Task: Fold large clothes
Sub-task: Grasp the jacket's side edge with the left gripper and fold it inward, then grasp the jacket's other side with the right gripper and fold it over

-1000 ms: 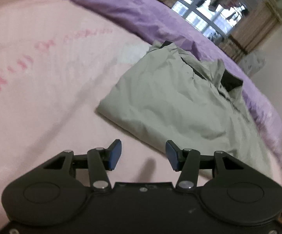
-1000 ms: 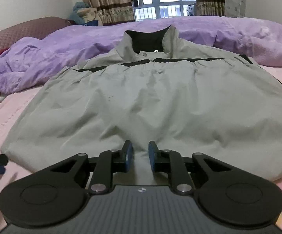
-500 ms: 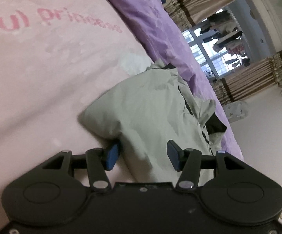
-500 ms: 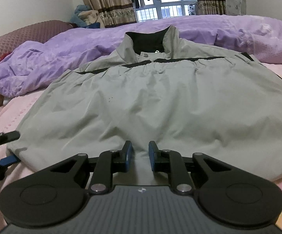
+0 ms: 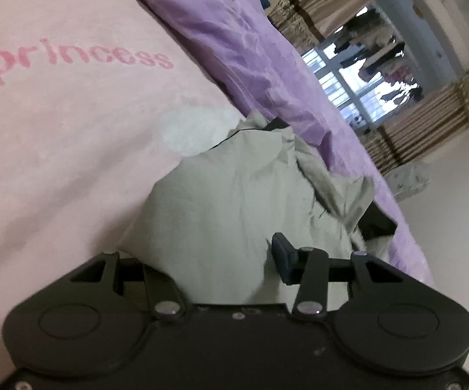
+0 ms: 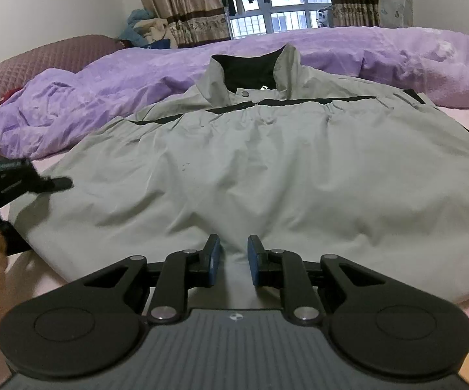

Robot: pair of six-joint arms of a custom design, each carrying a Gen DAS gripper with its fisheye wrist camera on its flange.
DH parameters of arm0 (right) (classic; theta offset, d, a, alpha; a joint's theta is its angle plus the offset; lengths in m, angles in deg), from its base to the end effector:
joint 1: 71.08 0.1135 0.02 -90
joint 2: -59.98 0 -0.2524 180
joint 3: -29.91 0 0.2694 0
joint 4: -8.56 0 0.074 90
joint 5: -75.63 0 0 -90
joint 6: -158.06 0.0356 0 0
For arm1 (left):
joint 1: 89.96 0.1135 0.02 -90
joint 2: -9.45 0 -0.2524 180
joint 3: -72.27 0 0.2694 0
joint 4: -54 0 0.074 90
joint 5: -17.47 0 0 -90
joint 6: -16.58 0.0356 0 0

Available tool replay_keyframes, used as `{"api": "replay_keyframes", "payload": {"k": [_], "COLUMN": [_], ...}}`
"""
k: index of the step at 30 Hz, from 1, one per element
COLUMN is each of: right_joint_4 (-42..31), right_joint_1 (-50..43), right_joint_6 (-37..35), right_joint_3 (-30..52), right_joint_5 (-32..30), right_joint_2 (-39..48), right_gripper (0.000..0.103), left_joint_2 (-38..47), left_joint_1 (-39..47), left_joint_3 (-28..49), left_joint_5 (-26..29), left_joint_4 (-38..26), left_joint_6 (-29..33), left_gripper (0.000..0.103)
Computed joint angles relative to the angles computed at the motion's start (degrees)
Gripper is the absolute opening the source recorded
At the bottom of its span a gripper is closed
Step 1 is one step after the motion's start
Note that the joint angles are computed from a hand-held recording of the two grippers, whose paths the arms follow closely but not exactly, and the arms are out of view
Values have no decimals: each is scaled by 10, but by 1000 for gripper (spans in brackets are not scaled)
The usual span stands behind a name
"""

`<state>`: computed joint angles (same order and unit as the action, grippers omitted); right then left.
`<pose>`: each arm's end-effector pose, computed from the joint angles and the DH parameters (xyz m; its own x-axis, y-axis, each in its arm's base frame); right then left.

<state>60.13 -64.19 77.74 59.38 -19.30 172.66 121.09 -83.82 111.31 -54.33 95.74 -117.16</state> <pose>0.2403 0.0321 0.0214 -0.5457 0.1028 -0.8317 -0.1019 0.9770 0.1876 0.2857 0.0196 0.0357 -0.4825 -0.7125 -0.5094 -0.2334 0.6652 -0.7093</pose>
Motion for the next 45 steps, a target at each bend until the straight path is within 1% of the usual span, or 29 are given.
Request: {"api": "replay_keyframes", "payload": {"k": [1,3,4,6,8,9,11,12,13,15,17,18,19,20,21,22,24,25,28,30,31,32,33,34,36,38,41,44,45], "right_joint_4": [-16,-74,-81,-59,-92,-109,-58,-26,-8,3,-13,-27,-42,-54,-50,-32,15,25,-2,7,2,14,42,56,66,55,7,-47,-66], "right_joint_1": [-1,1,3,12,23,27,49,60,67,68,52,35,15,-6,-27,-46,-97,-134,-249,-302,-325,-340,-347,-344,-330,-339,-394,-451,-471], "right_joint_6": [-3,8,18,20,18,17,9,5,3,-3,-5,-9,-6,-2,-6,-19,-53,-67,-87,-95,-102,-103,-101,-101,-103,-104,-100,-99,-105], "right_joint_3": [0,-9,-19,-42,-35,-23,-14,-11,-10,-6,-7,-12,-22,-37,-57,-78,-107,-110,-86,-63,-48,-39,-38,-41,-45,-45,-49,-42,-39], "right_joint_5": [-1,5,12,24,27,25,65,85,96,101,77,51,25,9,6,18,45,43,-8,-43,-75,-99,-110,-106,-90,-104,-184,-259,-283], "right_joint_2": [-12,-69,-92,-116,-124,-113,-54,-27,-14,-1,-16,-34,-58,-87,-112,-126,-128,-122,-93,-46,-23,2,24,31,33,24,-10,-38,-46], "right_gripper": [22,22,23,24,24,24,25,26,27,28,28,27,27,27,27,28,31,31,31,29,29,29,29,29,30,31,32,32,32], "left_joint_2": [-17,-46,-52,-56,-49,-36,-16,-14,-13,-17,-30,-43,-54,-65,-77,-86,-94,-95,-91,-83,-83,-86,-93,-102,-133,-166,-228,-258,-253], "left_joint_1": [2,10,13,12,11,9,4,-2,-7,-13,-14,-16,-19,-22,-25,-28,-37,-41,-54,-56,-58,-59,-63,-69,-84,-105,-159,-224,-256], "left_joint_3": [-14,-44,-53,-65,-72,-69,-72,-69,-69,-67,-65,-64,-66,-67,-67,-67,-66,-68,-67,-67,-67,-67,-67,-67,-69,-72,-71,-63,-54], "left_joint_5": [1,6,8,2,-5,-8,-14,-22,-29,-37,-32,-35,-41,-45,-50,-55,-69,-75,-99,-104,-108,-110,-116,-123,-141,-156,-173,-144,-146], "left_joint_4": [-8,-13,-8,-1,8,18,52,53,53,49,34,20,12,4,-7,-17,-26,-25,-25,-17,-17,-20,-26,-33,-56,-68,-82,-56,-40], "left_joint_6": [7,21,28,42,58,58,58,62,64,64,65,67,71,76,82,85,87,87,86,81,79,77,75,76,69,63,71,66,73], "left_gripper": [46,46,49,49,50,50,48,47,46,43,30,28,24,22,22,22,21,21,20,20,20,19,18,16,13,9,7,6,6]}}
